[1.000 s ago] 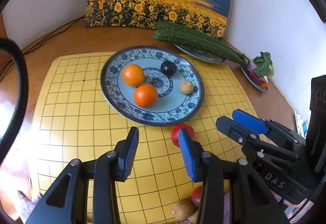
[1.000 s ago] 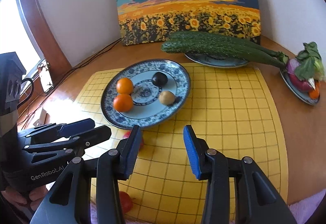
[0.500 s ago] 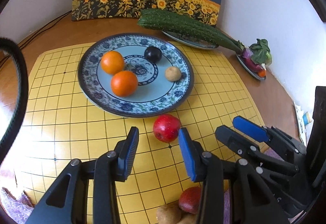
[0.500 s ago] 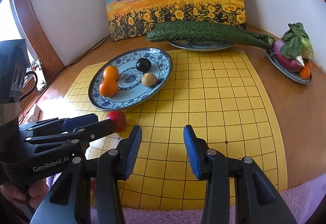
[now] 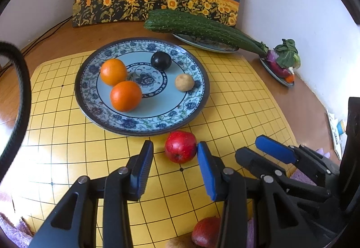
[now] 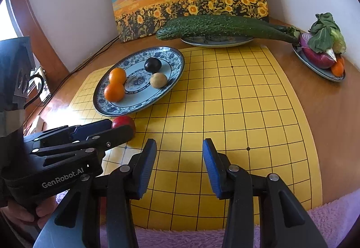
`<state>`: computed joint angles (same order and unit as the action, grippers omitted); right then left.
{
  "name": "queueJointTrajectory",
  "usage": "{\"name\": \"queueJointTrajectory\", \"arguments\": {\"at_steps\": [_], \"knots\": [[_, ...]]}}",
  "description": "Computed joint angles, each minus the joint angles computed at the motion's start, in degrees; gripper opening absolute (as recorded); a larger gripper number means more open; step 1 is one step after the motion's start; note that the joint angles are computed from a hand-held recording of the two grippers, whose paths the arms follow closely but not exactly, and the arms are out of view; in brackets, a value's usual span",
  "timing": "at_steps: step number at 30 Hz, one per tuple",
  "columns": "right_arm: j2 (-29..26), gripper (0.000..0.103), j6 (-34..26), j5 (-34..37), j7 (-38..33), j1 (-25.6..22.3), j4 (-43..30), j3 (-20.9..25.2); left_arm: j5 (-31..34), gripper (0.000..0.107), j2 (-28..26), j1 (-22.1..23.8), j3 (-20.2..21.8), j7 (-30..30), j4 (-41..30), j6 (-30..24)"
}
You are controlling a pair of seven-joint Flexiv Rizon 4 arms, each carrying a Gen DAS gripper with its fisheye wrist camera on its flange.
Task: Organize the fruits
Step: 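Grasp the red apple on the board with the left tool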
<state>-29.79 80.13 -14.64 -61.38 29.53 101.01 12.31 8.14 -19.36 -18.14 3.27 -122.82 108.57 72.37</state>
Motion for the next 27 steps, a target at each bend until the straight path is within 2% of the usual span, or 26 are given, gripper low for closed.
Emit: {"name": "queueJointTrajectory", "arguments": {"at_steps": [9,15,27], "knots": [[-0.30,0.044,-0.72,0.72,-0.36,-0.54,-0.33,0.67,-2.48,0.031,-0.56,0.73,-1.36,3.14,0.59,1.74],[-0.25,0.044,-0.93,1.05,-0.81,-0.45,-0.28,0.73,-4.07,0.031,0.17,0.95,-1.53,4.16,2.00,2.93],[0.78,0.044,-0.75,1.56,-1.68,-0.20,1.08,1.28,-0.85,0.031,3.88,-0.08,0.62,-0.14,4.96,3.07]]}}
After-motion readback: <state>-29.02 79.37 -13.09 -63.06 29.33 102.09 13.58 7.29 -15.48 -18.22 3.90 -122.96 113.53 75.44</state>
